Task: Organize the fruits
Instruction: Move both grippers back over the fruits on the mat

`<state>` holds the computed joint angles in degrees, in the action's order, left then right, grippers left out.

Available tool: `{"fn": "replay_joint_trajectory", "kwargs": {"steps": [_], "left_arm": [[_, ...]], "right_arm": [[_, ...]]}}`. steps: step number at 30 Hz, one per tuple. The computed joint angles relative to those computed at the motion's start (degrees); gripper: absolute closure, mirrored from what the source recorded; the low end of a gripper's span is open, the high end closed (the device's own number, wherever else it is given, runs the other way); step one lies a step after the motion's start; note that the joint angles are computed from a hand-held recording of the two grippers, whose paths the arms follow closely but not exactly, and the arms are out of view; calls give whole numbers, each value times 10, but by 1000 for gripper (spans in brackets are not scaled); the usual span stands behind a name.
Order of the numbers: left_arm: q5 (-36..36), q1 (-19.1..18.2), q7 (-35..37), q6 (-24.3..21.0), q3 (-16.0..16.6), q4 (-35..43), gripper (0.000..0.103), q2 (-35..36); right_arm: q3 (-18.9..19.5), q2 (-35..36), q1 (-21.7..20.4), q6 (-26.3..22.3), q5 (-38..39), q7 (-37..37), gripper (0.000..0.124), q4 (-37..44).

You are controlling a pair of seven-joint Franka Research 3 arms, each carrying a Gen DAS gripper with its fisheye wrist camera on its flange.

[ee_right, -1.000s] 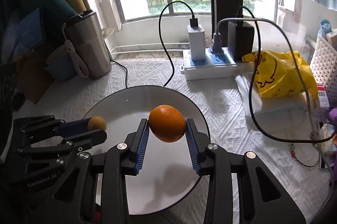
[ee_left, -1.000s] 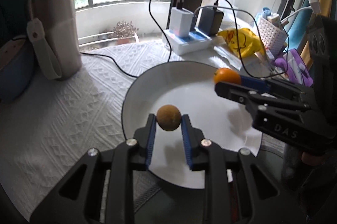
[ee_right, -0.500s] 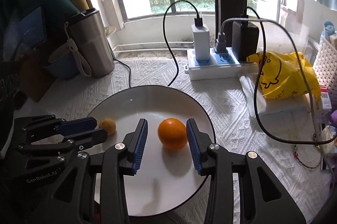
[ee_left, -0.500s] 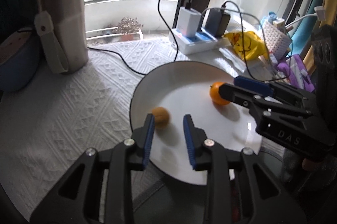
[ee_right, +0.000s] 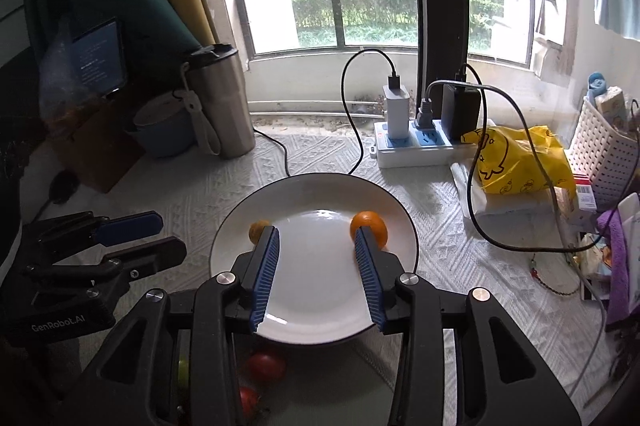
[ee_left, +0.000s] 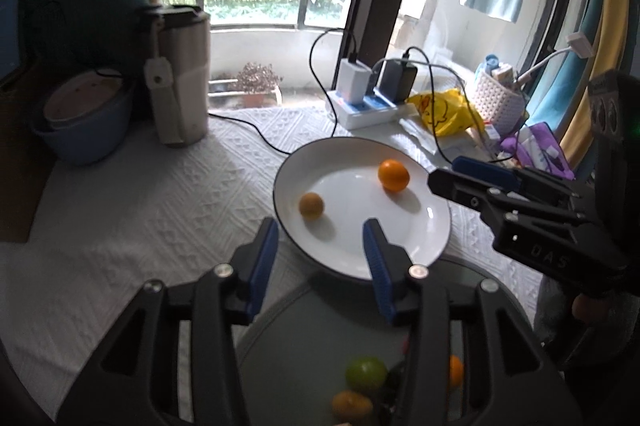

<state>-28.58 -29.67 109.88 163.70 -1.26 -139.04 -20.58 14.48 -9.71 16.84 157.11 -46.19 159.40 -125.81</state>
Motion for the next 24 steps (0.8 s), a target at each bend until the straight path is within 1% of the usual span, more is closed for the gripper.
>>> {"fn": "replay_joint_trajectory", "kwargs": {"steps": [1, 2, 3, 5, 6, 10, 11, 13, 24], "left_arm": [[3, 3, -5, 3, -4, -9, 55, -11], [4, 3, -9, 5, -5, -18, 50, -22], [5, 0, -10, 7, -2, -25, 41, -30], [8, -7, -18, 12, 1, -43, 29, -52], [13, -10, -25, 13, 1, -48, 26, -58], [37, -22, -51, 22, 6, -80, 25, -93], [44, -24, -58, 23, 8, -86, 24, -100], [59, -30, -72, 23, 10, -98, 24, -114], [117, -62, -141, 39, 29, -168, 23, -180]], "right_arm": [[2, -6, 1, -1, -1, 3, 82, -4], [5, -13, 2, -3, -2, 5, 82, -8], [8, -18, 3, -4, -2, 7, 82, -12], [15, -30, 3, -8, 0, 8, 82, -19], [19, -35, 3, -10, 1, 9, 82, -22], [37, -59, 1, -20, 7, 10, 81, -37], [42, -65, 0, -24, 7, 11, 73, -41], [51, -77, -2, -25, 8, 13, 63, -49], [90, -122, -13, -41, 35, 12, 62, -86]]}}
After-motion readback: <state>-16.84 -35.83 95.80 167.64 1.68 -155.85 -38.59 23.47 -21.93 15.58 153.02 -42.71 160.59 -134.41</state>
